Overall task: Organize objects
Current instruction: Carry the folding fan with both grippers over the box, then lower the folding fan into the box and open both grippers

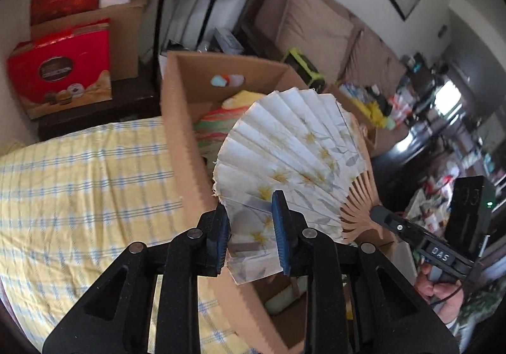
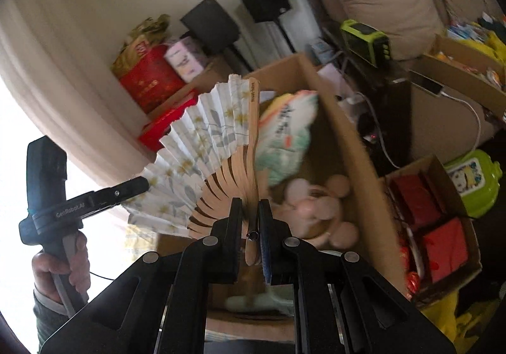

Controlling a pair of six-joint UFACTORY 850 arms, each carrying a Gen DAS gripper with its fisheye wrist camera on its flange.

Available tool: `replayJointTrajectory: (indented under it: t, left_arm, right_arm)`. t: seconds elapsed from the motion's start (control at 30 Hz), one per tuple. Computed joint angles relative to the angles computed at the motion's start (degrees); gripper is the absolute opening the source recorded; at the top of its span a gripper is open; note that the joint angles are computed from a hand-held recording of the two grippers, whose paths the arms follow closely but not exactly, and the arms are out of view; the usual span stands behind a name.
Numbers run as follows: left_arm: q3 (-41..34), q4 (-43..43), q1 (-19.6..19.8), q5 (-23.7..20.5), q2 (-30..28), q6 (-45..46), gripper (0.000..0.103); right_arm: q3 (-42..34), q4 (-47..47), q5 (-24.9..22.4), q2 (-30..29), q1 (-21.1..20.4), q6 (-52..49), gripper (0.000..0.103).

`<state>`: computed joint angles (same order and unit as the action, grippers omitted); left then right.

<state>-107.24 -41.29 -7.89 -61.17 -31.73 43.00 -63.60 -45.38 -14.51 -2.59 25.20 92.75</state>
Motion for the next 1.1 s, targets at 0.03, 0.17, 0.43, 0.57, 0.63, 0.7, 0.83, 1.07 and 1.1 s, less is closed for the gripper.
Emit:
replayJointTrajectory:
  t: [0.03, 0.17, 0.43, 0.57, 0.63, 0.7, 0.83, 1.07, 1.1]
  left_arm:
    - [0.2, 1.2, -0.9, 0.4, 0.0, 0.1, 0.024]
    - [2.1, 4.7, -2.7, 2.0, 0.7, 0.3, 0.024]
    - [5.7, 11.3, -4.6, 6.6, 3.2, 0.3, 0.028]
    - [7.6, 10.6, -4.6, 6.6, 5.2, 2.3, 0.046]
    - [8.0, 10.1, -4.7, 7.2, 5.7, 3.1, 0.063]
    - [9.5, 11.3, -5.0, 9.9, 7.2, 2.8, 0.065]
    - [11.1, 10.1, -4.1, 11.5, 9.4, 3.6, 0.069]
    - [16.1, 5.6, -1.1, 14.0, 14.0, 6.5, 0.074]
    - [16.9, 5.0, -0.7, 14.4, 14.6, 6.8, 0.074]
  right_arm:
    - [0.7, -0.5, 0.1, 0.2, -0.3, 0.6, 0.01]
    - [1.2, -1.9, -2.2, -0.1, -0.3, 1.9, 0.01]
    - [-0.3, -6.9, -12.8, -2.7, 1.7, 3.5, 0.01]
    - [-0.4, -7.9, -13.4, -2.7, 2.1, 3.3, 0.011]
    - [-0.7, -8.6, -13.7, -2.7, 2.6, 3.2, 0.011]
    - [-1.1, -8.6, -14.0, -2.8, 3.3, 2.8, 0.011]
    - [-2.1, -8.2, -15.1, -3.3, 4.4, 1.0, 0.011]
    - [-3.3, -9.0, -17.2, -4.3, 6.1, 0.3, 0.016]
    - [-3.4, -8.9, -17.3, -4.4, 6.2, 0.0, 0.018]
